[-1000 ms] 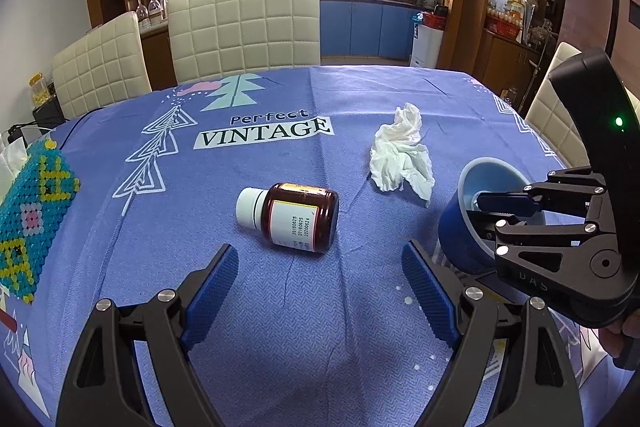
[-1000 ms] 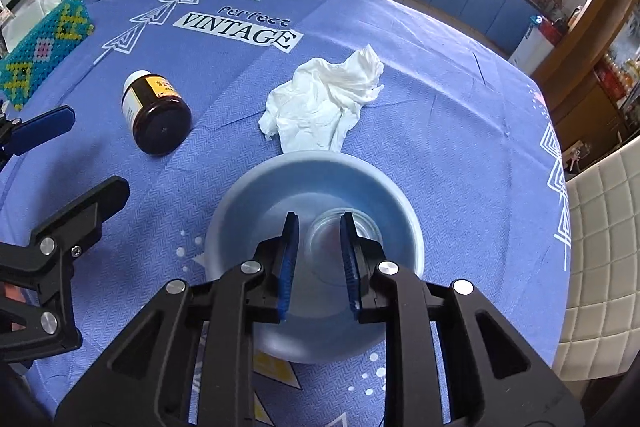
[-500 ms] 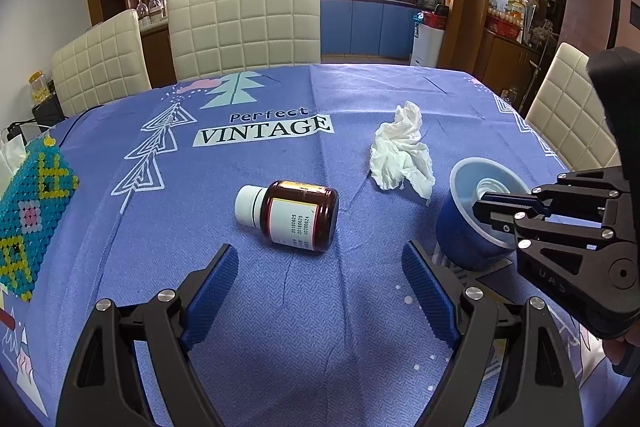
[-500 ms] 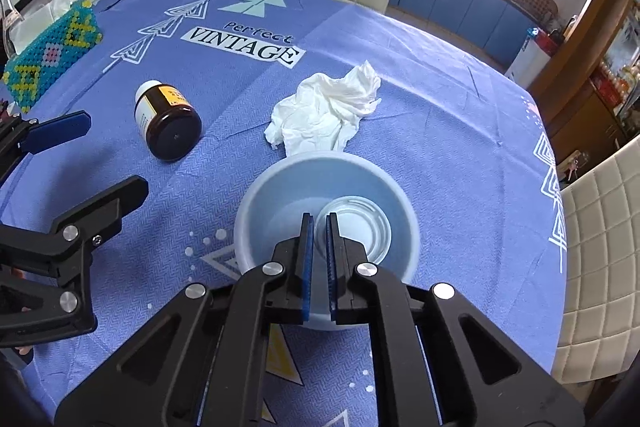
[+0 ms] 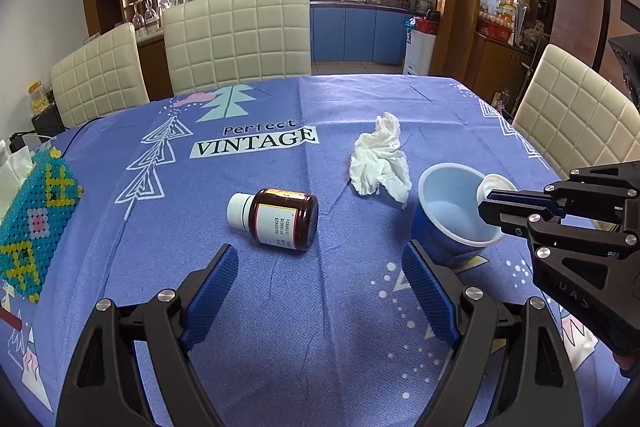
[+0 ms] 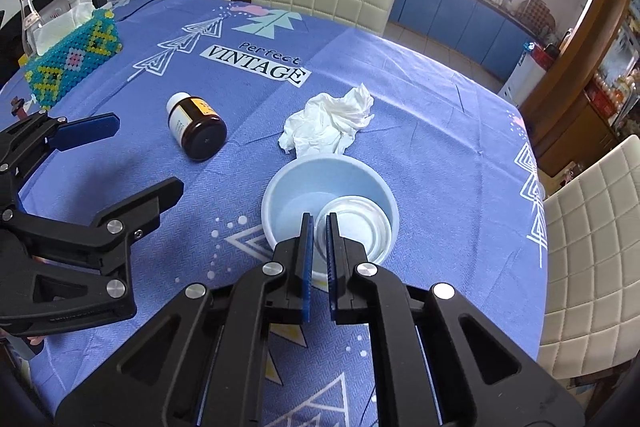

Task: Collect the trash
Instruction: 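Grasp the brown medicine bottle with the left tool while the right tool holds the lid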

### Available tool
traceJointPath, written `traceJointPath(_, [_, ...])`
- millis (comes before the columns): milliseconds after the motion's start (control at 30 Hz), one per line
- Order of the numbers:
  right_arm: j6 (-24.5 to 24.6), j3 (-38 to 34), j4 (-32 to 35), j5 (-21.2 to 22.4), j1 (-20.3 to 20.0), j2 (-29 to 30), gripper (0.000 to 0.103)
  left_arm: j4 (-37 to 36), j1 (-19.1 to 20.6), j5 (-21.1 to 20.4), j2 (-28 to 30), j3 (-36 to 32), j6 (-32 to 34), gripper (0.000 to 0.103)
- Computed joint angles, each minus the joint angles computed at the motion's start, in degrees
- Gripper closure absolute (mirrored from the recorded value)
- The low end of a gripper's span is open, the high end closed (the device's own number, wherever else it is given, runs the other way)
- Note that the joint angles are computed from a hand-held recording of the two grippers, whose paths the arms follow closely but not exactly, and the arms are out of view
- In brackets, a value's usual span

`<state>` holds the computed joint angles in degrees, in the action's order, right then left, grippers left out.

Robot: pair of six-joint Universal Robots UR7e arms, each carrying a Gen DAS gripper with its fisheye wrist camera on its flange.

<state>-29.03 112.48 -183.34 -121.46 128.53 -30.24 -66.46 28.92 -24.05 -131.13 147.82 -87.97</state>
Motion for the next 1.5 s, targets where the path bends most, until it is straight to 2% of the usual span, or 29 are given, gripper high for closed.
traceJointPath(100, [-0.1,1.5,-1.1,-0.1,0.5,-1.3,0.096,7.3,-3.2,-1.0,0.5,-1.2,-6.5,0.021])
traceJointPath(200, [-0.3,2.9,-2.8,-0.1,0.6,-2.1,0.096,11.3,-4.1,-1.1,0.1,-1.9,-9.7,0.021])
traceJointPath(233, [-0.4,3.3,-3.4,-0.1,0.5,-2.2,0.096,10.8,-3.5,-0.9,-0.3,-1.9,-9.0,0.021])
traceJointPath(333, [-0.7,3.8,-4.4,-0.1,0.5,-2.2,0.096,-1.4,1.4,-0.4,-3.7,0.2,2.6,0.021])
traceJointPath(367, [-0.8,3.8,-4.6,-0.1,0.4,-2.1,0.096,-3.7,2.6,-0.1,-3.4,0.7,4.4,0.021])
traceJointPath(567, [-1.2,2.3,-4.3,0.5,-0.1,-1.2,0.096,-12.6,10.8,5.5,5.0,0.9,11.7,0.017])
traceJointPath(667, [-1.4,1.2,-3.9,0.5,-0.4,-0.5,0.096,-23.4,15.0,6.9,7.1,1.5,20.3,0.017])
traceJointPath(800, [-1.7,-0.4,-3.6,0.0,-0.7,0.8,0.096,-39.2,18.7,7.4,8.9,3.2,33.1,0.017])
traceJointPath(867, [-1.7,-1.1,-3.5,-0.3,-0.8,1.5,0.096,-44.1,19.9,8.1,10.3,3.7,36.9,0.017])
traceJointPath(933, [-1.8,-1.5,-3.5,-0.6,-0.9,2.0,0.096,-52.5,21.2,7.4,11.6,4.5,43.4,0.017])
traceJointPath(1100, [-2.0,-2.3,-3.5,-1.4,-0.9,3.0,0.096,-62.1,22.0,8.1,13.1,6.0,50.7,0.017])
traceJointPath(1233, [-1.9,-2.5,-3.3,-1.5,-1.0,3.4,0.096,-66.0,22.2,7.7,13.7,6.5,54.0,0.019])
traceJointPath(1367, [-2.1,-2.9,-3.3,-1.7,-0.9,3.8,0.096,-70.4,23.6,6.3,15.0,6.6,57.3,0.036])
traceJointPath(1500, [-2.2,-2.9,-3.6,-1.8,-0.9,3.8,0.096,-71.5,23.4,6.4,14.9,7.0,58.2,0.036])
